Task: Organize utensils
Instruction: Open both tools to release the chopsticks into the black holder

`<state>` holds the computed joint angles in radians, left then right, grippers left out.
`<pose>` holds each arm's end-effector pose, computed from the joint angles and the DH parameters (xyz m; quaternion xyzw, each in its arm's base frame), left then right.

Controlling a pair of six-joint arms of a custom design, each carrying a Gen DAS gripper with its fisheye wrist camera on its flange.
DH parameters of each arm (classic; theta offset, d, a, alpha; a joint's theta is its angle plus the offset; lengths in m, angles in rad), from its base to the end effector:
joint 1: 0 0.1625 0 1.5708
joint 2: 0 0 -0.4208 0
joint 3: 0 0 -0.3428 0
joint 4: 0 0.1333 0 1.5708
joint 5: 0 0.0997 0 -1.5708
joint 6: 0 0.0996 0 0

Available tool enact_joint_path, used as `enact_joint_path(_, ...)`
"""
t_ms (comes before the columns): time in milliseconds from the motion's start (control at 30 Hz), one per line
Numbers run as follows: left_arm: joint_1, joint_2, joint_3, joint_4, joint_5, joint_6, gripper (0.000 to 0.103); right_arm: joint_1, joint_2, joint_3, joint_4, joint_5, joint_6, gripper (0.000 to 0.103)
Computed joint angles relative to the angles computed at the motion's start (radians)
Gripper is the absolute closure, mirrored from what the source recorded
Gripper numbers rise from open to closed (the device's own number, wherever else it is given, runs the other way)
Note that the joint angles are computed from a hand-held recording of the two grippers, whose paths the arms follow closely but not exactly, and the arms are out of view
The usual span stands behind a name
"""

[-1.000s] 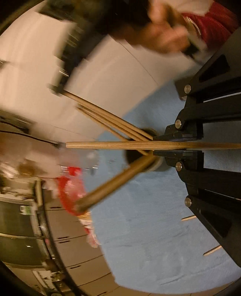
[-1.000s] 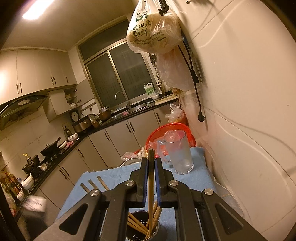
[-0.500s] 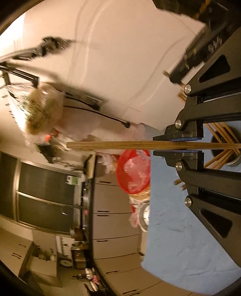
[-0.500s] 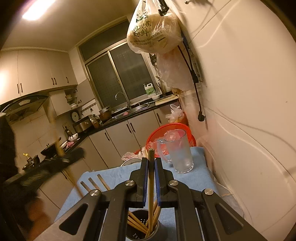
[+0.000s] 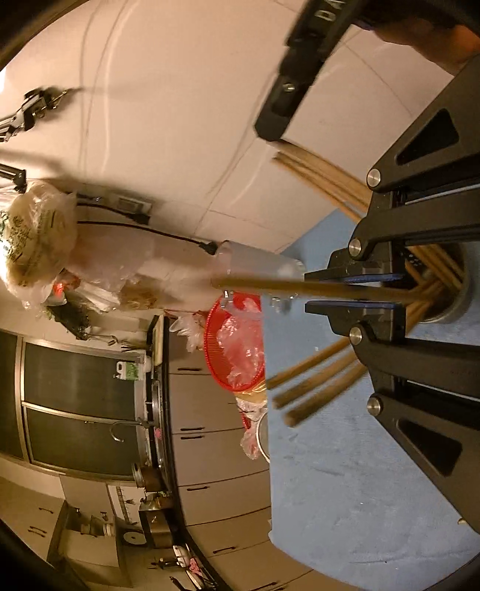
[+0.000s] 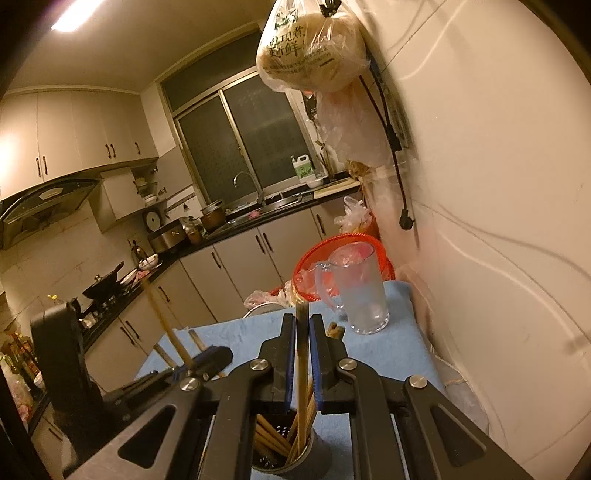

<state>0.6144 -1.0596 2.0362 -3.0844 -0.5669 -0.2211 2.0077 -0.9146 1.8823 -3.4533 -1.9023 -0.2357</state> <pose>-0.2921 -0.4720 0.2505 0.1847 0.8346 -0.4510 0.2566 0.3396 -0.4888 0.2351 0.2232 -0.8594 0.4482 0.1035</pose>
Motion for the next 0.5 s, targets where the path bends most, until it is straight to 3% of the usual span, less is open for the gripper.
enact_joint_path(133,-0.007,-0.031,0.02,0.064,0.004,-0.056,0.095,0.003,-0.01,0.013,0.015,0.005,0.005,0.093)
enact_joint_path(333,-0.041,-0.084,0.078,0.081,0.052,-0.095,0.076,0.014,-0.039,0.047,0.002,0.016,0.017,0.093)
enact_joint_path(433,-0.081,-0.126,0.122,0.139,0.116,-0.15,0.074,0.023,-0.067,0.075,-0.011,0.032,0.027,0.093)
enact_joint_path(500,-0.122,-0.161,0.155,0.27,0.226,-0.251,0.073,0.035,-0.086,0.104,-0.025,0.038,0.035,0.093)
